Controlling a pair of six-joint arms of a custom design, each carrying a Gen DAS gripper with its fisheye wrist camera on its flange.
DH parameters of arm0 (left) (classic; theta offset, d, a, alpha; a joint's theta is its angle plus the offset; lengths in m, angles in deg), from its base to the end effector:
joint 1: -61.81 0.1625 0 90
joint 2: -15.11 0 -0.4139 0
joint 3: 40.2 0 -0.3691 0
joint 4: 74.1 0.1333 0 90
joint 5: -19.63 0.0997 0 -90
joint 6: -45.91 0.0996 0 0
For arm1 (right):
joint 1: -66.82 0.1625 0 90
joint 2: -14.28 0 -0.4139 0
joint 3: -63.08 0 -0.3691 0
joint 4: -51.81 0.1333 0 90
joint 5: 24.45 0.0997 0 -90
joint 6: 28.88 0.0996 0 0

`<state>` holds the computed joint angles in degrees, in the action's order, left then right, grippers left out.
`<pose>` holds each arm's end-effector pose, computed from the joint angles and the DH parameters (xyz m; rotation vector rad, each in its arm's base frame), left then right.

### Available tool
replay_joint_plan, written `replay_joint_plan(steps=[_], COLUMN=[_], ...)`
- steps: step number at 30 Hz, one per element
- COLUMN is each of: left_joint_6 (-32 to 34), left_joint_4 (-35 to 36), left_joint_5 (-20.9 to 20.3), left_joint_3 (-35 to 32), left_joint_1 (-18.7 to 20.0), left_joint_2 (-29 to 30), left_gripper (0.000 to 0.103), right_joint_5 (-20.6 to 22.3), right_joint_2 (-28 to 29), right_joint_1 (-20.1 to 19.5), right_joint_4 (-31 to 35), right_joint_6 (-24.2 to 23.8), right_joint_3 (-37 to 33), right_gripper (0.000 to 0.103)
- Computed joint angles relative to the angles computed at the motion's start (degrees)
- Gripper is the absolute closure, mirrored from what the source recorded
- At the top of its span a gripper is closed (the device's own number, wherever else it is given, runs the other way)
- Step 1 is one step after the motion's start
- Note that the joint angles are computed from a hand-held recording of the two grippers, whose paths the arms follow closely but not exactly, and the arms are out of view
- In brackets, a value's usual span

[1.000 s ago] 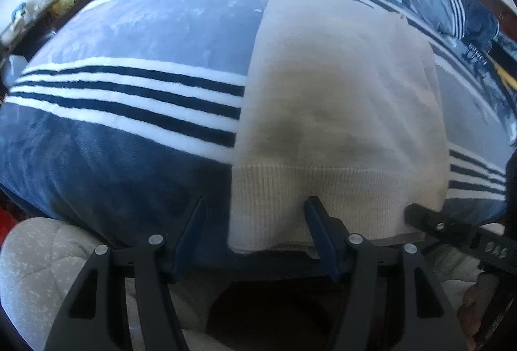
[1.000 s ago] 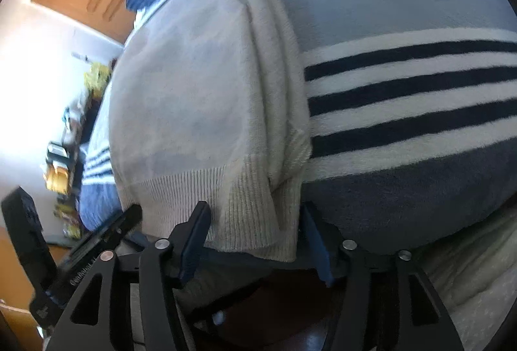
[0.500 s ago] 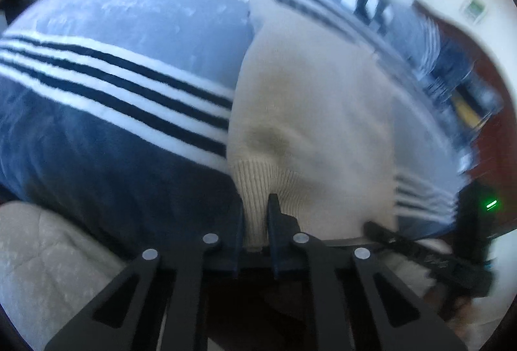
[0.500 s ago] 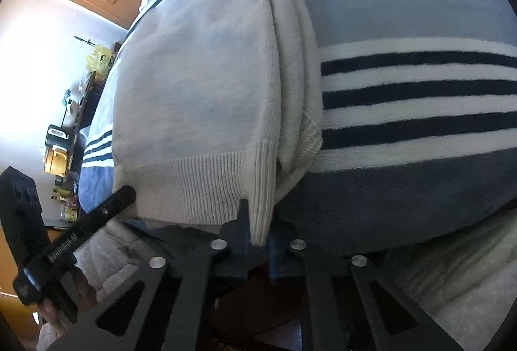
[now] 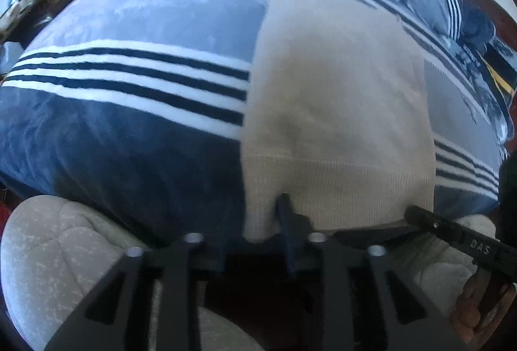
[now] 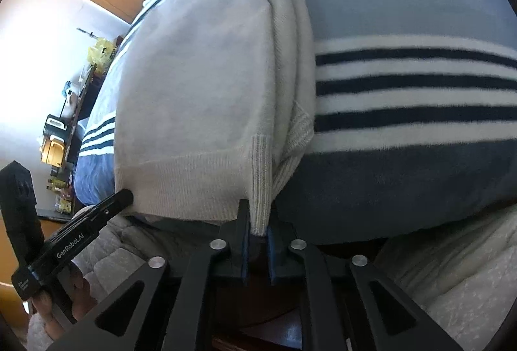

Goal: Fold small clothes

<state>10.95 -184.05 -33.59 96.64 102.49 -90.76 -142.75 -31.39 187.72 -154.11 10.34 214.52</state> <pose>-0.0911 -0.3327 0.2733 0.3943 2.4850 -0.3811 0.2292 -0.2154 0.0346 -0.2633 -2.7630 0.6036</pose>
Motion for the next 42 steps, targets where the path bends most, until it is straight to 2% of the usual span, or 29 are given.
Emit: replay_joint_plan(steps=[3, 6, 8, 9, 10, 12, 14, 16, 22, 25, 28, 29, 30, 31, 33, 35, 36, 38, 42], left_joint_6=[0.2, 0.0, 1.4, 2.3, 3.0, 4.5, 6.9, 8.1, 13.6, 15.1, 16.1, 16.1, 16.0, 16.2, 17.6, 19.3, 19.5, 19.9, 19.8], left_joint_4=[-0.3, -1.2, -2.8, -3.8, -4.9, -7.1, -11.4, -12.6, -19.8, -21.1, -21.7, -22.0, -22.0, -22.7, -25.3, -27.9, -28.4, -29.5, -26.5], left_joint_5=[1.6, 3.5, 3.5, 3.3, 3.4, 3.2, 1.7, 1.0, -1.5, -2.1, -4.4, -4.5, -4.2, -4.3, -4.1, -2.3, -1.4, 0.4, 3.3], left_joint_3=[0.4, -0.3, -1.7, -2.5, -3.4, -5.0, -7.2, -9.0, -15.7, -19.7, -22.3, -22.6, -22.9, -22.8, -21.5, -20.0, -19.7, -18.8, -16.6], left_joint_1=[-1.9, -3.3, -2.9, -2.6, -2.1, -0.8, 1.4, 3.0, 9.3, 12.4, 15.2, 15.7, 16.1, 16.5, 16.8, 16.6, 16.4, 15.7, 12.8], left_joint_2=[-3.3, -4.3, -3.1, -1.9, -0.2, 2.3, 6.1, 8.6, 19.3, 25.3, 29.0, 29.7, 30.3, 30.5, 30.3, 30.6, 30.8, 30.8, 26.4], left_gripper=[0.052, 0.045, 0.043, 0.043, 0.043, 0.043, 0.043, 0.043, 0.043, 0.043, 0.043, 0.043, 0.043, 0.043, 0.043, 0.039, 0.035, 0.035, 0.035], right_joint_5=[-3.3, -6.5, -8.4, -8.3, -8.4, -8.8, -7.4, -4.7, -0.1, 0.5, 2.4, 4.0, 4.9, 4.9, 2.4, 1.8, 0.5, 1.3, 1.3], right_joint_2=[-2.1, -5.0, -8.0, -9.1, -10.2, -11.7, -13.3, -14.3, -12.3, -11.1, -10.2, -9.8, -9.6, -9.8, -9.7, -9.4, -8.1, -7.1, -9.1], right_joint_1=[2.3, 4.8, 5.9, 6.0, 6.1, 5.9, 4.1, 1.4, -5.2, -8.8, -12.7, -14.2, -15.4, -15.9, -15.4, -15.9, -16.4, -17.6, -15.2], right_joint_4=[-0.1, 1.6, 3.9, 5.0, 6.0, 7.5, 8.3, 7.5, 8.9, 10.9, 14.0, 15.4, 17.3, 18.2, 16.2, 13.5, 14.3, 14.6, 11.5], right_joint_6=[0.7, 0.8, 0.2, -0.5, -1.7, -4.3, -7.2, -10.4, -17.4, -20.0, -22.8, -23.7, -23.4, -23.5, -24.3, -24.2, -24.3, -23.8, -19.9], right_joint_3=[0.6, 0.1, -0.8, -1.5, -2.3, -3.9, -5.2, -6.3, -13.3, -17.4, -20.4, -21.3, -21.9, -21.8, -21.1, -19.8, -20.2, -20.4, -17.9], right_gripper=[0.073, 0.073, 0.071, 0.063, 0.061, 0.059, 0.059, 0.059, 0.059, 0.059, 0.062, 0.069, 0.091, 0.100, 0.100, 0.100, 0.101, 0.101, 0.099])
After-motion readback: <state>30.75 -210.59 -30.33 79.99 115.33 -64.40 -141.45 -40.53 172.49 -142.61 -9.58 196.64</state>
